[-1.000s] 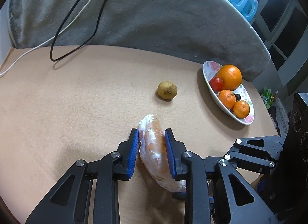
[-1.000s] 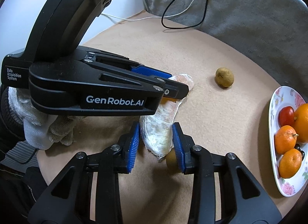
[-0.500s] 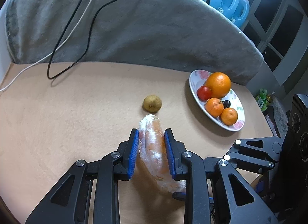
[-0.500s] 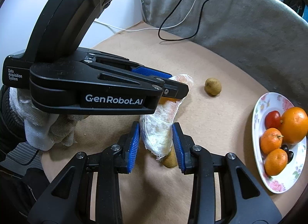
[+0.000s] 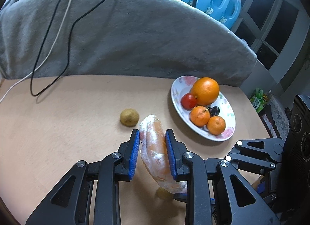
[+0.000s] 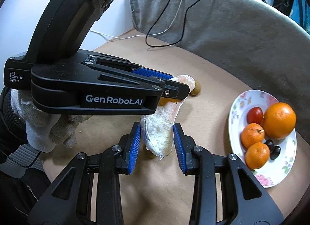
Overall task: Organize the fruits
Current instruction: 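Carry the pomelo segment in both grippers over the floral plate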
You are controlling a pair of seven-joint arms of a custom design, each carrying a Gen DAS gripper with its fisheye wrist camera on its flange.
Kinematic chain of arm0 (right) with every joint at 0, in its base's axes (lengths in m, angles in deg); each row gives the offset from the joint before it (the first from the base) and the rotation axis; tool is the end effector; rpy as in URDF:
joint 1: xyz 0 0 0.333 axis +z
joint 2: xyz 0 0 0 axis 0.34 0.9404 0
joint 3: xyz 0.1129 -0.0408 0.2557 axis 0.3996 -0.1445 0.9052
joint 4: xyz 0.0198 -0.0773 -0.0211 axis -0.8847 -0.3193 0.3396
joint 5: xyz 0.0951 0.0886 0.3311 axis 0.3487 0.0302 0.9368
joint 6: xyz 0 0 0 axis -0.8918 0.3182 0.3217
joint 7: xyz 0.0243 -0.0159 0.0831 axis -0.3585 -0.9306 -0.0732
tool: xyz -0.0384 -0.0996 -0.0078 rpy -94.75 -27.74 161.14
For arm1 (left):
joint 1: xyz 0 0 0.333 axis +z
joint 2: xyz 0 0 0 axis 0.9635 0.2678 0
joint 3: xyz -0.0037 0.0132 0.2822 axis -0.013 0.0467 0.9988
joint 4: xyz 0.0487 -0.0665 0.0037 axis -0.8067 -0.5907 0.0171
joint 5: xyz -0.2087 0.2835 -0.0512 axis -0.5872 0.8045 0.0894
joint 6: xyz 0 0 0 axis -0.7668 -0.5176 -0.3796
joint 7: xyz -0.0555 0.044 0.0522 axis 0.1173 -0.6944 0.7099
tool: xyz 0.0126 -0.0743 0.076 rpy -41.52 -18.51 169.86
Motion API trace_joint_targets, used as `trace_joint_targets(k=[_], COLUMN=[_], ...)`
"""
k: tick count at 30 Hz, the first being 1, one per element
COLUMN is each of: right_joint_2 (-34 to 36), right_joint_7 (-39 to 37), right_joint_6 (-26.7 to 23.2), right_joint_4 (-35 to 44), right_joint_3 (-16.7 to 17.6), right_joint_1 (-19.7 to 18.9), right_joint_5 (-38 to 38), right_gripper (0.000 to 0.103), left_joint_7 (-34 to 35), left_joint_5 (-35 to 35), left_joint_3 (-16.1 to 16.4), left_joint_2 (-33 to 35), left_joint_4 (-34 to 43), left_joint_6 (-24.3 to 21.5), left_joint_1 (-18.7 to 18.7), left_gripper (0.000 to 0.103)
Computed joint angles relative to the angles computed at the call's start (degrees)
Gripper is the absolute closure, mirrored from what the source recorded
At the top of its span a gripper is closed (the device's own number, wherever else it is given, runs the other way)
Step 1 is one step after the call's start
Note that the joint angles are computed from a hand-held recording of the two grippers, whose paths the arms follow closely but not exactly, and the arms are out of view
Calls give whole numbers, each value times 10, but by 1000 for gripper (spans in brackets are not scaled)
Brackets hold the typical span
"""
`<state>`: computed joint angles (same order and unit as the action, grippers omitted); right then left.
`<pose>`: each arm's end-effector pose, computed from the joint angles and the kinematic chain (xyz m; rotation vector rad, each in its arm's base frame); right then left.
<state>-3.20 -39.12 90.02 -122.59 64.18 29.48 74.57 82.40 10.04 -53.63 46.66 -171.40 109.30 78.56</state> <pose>0.5883 0.1730 0.3344 -2.2017 1.2065 -0.3408 0.6550 -0.2432 0.3149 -1.5328 2.3866 -1.1552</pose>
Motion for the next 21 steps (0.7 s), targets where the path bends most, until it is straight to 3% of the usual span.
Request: trace_joint_targets(k=[21], right_joint_2=[-53], right_joint_7=[-63], right_joint_6=[13], right_joint_4=[-47], right_joint_3=[-15], right_joint_1=[-33], right_joint_5=[63], right_gripper=[68], left_joint_7=[-10], left_joint_5=[21], left_joint_3=[25], left_joint_2=[59], left_joint_4=[133], left_joint_6=[-50], left_joint_1=[-89], left_gripper=[78])
